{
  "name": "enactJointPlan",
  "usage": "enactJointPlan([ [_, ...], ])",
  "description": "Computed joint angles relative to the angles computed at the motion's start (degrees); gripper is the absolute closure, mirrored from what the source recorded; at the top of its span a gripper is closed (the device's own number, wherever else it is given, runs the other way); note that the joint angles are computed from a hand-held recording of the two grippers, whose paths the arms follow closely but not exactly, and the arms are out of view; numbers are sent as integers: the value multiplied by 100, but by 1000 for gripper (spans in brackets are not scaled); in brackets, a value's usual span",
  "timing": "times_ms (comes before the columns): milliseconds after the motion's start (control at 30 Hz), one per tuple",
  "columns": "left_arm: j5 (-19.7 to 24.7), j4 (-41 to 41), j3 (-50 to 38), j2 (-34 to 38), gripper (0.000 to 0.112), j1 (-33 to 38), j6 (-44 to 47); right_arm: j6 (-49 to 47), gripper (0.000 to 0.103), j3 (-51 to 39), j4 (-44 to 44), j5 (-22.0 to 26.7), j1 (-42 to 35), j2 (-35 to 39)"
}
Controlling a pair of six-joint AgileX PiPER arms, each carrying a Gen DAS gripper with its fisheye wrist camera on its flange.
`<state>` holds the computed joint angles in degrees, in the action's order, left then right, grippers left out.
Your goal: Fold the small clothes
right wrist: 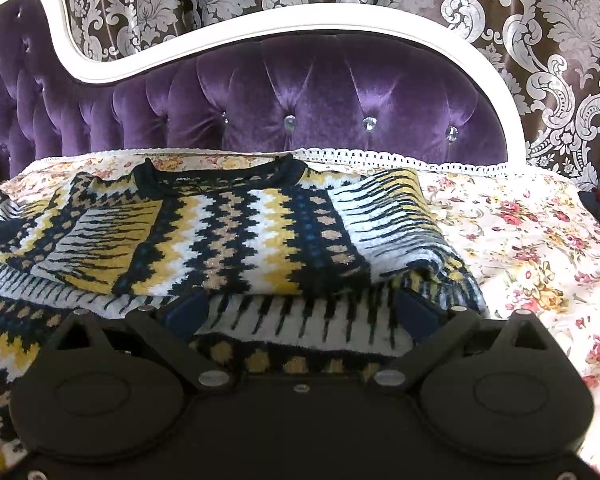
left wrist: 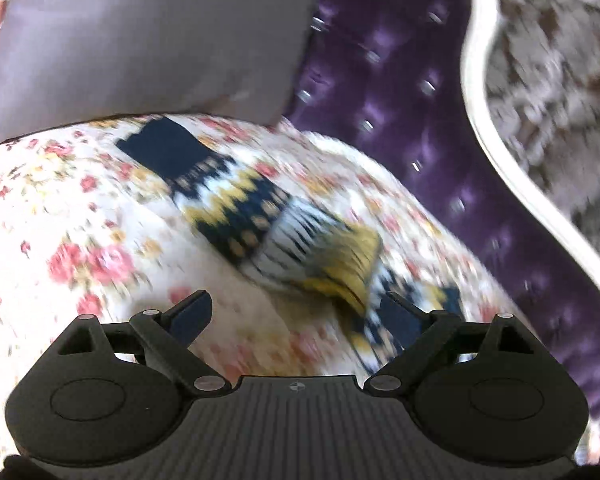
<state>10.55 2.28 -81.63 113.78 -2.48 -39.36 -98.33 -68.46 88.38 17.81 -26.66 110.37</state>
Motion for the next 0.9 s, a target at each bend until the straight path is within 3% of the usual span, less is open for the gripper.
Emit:
enactJointPlan([
  [200, 154, -689, -687, 529, 20, 357, 604, 137, 4, -27, -196, -143, 68, 9],
  [367, 615, -803, -1564, 1015, 18, 455, 883, 224, 4, -41, -299, -186, 94, 17],
  [400, 715, -644, -1735, 1101, 24, 445, 749, 224, 4, -41, -299, -186, 94, 17],
  [433, 804, -265, -1873, 1166, 39, 412, 393, 293, 4, -53, -371, -184, 93, 21],
  [467, 955, -48, -1996, 1215, 80, 401, 211, 487, 4, -88, -570, -183, 97, 30],
  [500, 1190, -60, -2198, 1312, 104, 406, 176, 703, 4, -135, -809, -151, 93, 47],
  [533, 1215, -302, -2207, 1337, 104, 444, 282, 903, 3, -174, -1010, -134, 93, 61],
  [600, 692, -637, -1785, 1166, 104, 460, 384, 962, 3, -185, -1050, -130, 95, 63],
  [900, 87, 924, -1129, 118, 104, -418, -401, 1052, 3, -194, -1122, -177, 130, 75],
])
